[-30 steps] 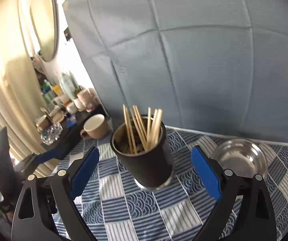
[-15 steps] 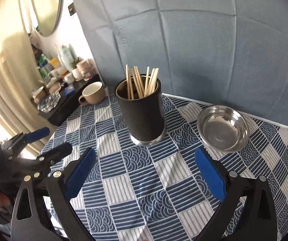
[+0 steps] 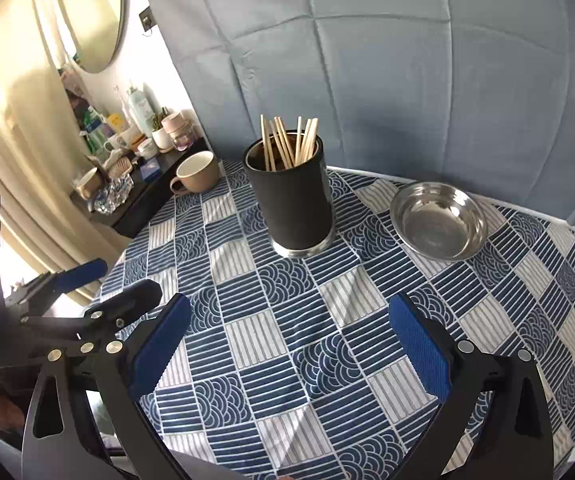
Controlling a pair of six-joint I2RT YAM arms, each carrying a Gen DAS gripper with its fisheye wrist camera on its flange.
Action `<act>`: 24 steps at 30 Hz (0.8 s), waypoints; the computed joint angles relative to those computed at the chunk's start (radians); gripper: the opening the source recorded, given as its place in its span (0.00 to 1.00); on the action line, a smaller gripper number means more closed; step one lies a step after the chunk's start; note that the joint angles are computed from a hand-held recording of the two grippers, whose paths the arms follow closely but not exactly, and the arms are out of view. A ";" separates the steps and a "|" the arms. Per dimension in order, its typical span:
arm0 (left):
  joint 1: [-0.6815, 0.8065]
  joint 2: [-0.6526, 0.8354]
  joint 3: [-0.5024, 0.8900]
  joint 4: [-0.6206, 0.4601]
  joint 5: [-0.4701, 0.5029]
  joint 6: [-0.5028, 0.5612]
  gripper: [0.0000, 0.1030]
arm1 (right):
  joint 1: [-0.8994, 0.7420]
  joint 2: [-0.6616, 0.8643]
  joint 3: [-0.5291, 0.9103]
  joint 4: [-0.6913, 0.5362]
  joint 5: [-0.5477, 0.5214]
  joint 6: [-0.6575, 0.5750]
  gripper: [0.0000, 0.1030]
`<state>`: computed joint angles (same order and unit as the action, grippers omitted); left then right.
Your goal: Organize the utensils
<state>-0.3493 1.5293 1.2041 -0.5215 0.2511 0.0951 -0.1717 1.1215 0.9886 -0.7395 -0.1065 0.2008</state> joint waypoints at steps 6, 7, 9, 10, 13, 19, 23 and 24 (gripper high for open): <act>-0.006 -0.009 -0.002 -0.009 -0.024 -0.020 0.94 | 0.005 -0.006 0.002 -0.010 0.007 -0.011 0.92; -0.006 -0.008 -0.001 -0.014 -0.024 -0.021 0.94 | 0.005 -0.004 0.006 -0.014 0.008 -0.011 0.92; -0.008 -0.008 -0.002 -0.015 -0.036 -0.029 0.94 | 0.003 -0.003 0.005 -0.018 0.009 -0.008 0.92; -0.009 -0.006 -0.002 -0.017 -0.041 -0.031 0.94 | 0.000 -0.004 0.003 -0.021 0.009 -0.006 0.92; -0.012 0.003 0.003 -0.030 -0.056 -0.038 0.94 | -0.006 -0.007 -0.002 -0.025 0.008 -0.005 0.92; -0.012 0.009 0.004 -0.043 -0.090 -0.067 0.94 | -0.020 -0.035 -0.014 -0.036 0.045 0.014 0.92; -0.018 0.006 0.000 -0.048 -0.102 -0.070 0.94 | -0.050 -0.041 -0.023 -0.043 0.027 0.009 0.92; -0.020 0.008 0.000 -0.049 -0.107 -0.071 0.94 | -0.056 -0.042 -0.024 -0.045 0.023 0.007 0.92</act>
